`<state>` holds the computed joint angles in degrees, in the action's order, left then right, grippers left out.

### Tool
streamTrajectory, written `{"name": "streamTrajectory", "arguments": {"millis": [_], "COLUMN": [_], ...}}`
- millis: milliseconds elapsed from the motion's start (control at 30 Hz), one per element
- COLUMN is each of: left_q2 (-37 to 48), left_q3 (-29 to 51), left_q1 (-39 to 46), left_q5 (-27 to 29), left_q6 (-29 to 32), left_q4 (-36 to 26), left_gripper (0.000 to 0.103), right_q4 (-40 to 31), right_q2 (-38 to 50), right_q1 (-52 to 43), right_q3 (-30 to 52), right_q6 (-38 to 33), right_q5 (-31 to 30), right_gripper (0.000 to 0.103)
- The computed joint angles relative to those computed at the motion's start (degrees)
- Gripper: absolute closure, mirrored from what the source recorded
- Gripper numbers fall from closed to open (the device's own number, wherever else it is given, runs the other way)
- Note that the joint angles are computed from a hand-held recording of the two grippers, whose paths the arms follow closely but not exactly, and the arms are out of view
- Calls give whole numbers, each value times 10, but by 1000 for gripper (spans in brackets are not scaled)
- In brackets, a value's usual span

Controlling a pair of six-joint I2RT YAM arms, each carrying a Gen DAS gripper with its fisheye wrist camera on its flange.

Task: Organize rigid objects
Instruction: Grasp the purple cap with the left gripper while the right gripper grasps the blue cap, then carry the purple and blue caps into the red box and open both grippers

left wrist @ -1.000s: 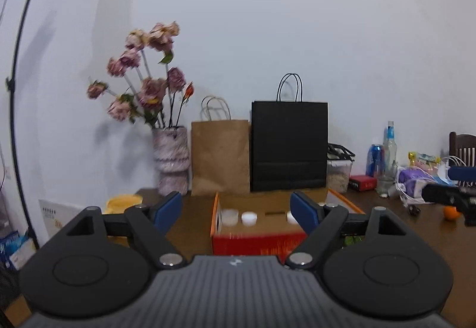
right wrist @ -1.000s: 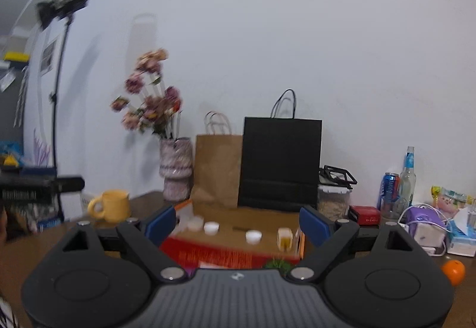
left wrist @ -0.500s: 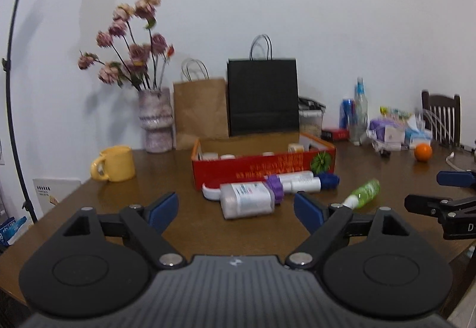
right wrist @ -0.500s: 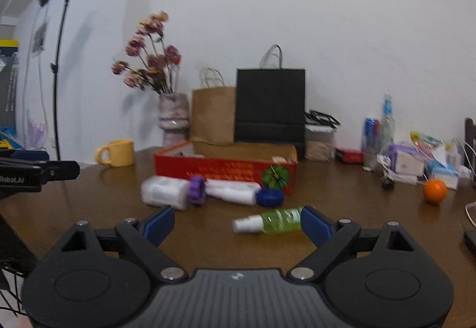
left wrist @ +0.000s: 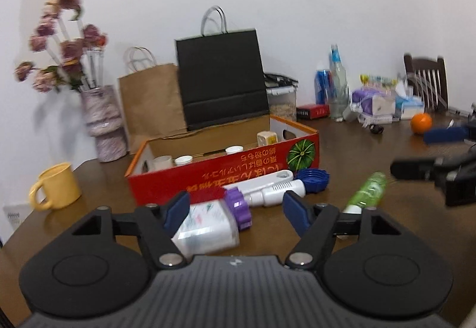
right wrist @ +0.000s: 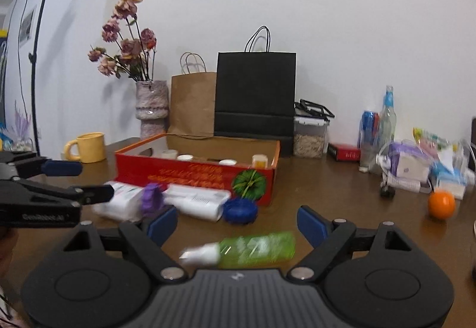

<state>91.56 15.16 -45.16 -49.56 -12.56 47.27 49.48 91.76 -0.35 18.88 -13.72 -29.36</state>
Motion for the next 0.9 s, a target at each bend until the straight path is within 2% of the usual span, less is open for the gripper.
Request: {"name": "streamTrajectory", "arguments": {"millis": [167, 267, 333, 433, 500, 567, 600, 667, 700, 733, 800, 900], "left_q2": [98, 137, 155, 183, 197, 204, 204, 201, 200, 201, 203, 201], "left_q3": [125, 172, 181, 178, 177, 176, 177, 173, 171, 171, 168, 163], "left_q1": [126, 158, 169, 167, 158, 149, 147, 145, 143, 141, 137, 135], "left_q5": [126, 155, 158, 141, 122, 106, 111, 122, 124, 125, 121, 123], "left_q6": [33, 34, 23, 41, 59, 74, 79, 84, 87, 90, 93, 87], "left_q4": [-51, -81, -79, -40, -19, -4, -5, -3, -1, 2, 12, 21], "left_gripper": [48, 50, 51, 55, 67, 87, 87, 88, 88, 88, 88, 88], "right_q4": [-167, -266, -322, -353, -368, -392, -395, -397, -396, -389, -388, -379], "right_q2": [112, 195, 242, 295, 316, 336, 343, 354, 357, 359, 360, 362], "right_q1": [41, 65, 81, 84, 81, 82, 83, 82, 82, 83, 81, 76], "right_q3": [210, 336, 403, 465, 487, 514, 522, 536, 539, 538, 536, 534], "right_q6": [-48, -60, -62, -60, -70, -75, -74, -61, -56, -53, -54, -50], "right_q5": [27, 36, 56, 57, 36, 33, 35, 32, 32, 34, 36, 30], "right_gripper": [21, 33, 42, 41, 42, 43, 44, 67, 72, 82, 87, 88]}}
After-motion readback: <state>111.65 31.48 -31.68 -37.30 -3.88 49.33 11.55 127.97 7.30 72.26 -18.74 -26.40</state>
